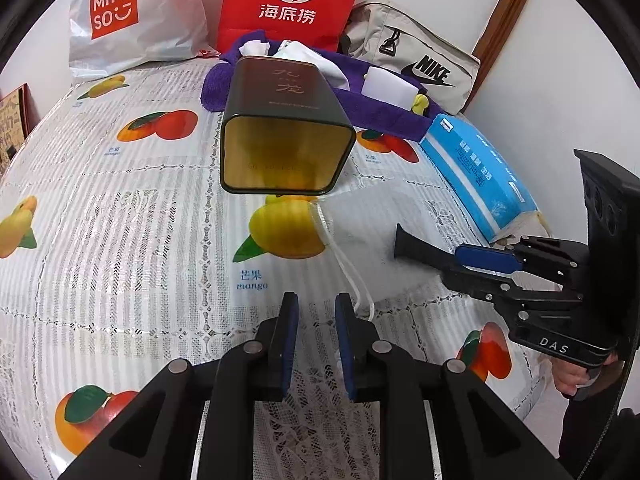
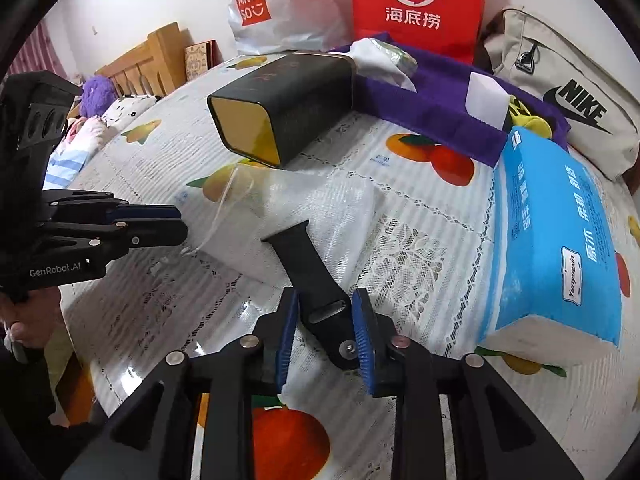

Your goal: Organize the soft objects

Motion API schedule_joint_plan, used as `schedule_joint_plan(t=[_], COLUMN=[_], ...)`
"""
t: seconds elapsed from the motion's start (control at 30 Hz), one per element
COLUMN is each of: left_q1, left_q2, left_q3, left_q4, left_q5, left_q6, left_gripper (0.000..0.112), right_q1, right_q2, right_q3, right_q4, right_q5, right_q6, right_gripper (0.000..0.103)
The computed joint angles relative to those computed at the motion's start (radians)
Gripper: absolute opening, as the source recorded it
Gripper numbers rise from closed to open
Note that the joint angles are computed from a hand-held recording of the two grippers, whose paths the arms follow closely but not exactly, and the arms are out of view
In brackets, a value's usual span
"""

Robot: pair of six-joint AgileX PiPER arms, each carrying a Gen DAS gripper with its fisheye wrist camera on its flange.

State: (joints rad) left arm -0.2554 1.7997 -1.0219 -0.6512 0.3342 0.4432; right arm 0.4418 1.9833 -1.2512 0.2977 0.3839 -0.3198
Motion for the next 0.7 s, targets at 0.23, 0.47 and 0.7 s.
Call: schedule_joint_plan(t=[0.23,0.47,0.7], left_q1=[-0.012,-0.017,-0.078], left_q2=[-0.002,0.005,0.031], left_q3=[-0.009,-0.023,-0.102], left_q4=[0.056,0.056,0.127], left_q5=[0.008,0.018,0.017], left_q6=[-0.06,-0.06,-0.124], left_gripper=[0.023,0.023,0.057], right_q1=[0.036,-0.007,-0.051], right_q2=[0.002,-0.096,-0.188], right_q3=[0.012,0.112,0.217], right_q4=[-0.145,0.046,0.175], right_q5=[-0.047,-0.081,-0.112], right_q6=[0.107,-0.04,-0.138], right_gripper=[0.024,0.024,0.024])
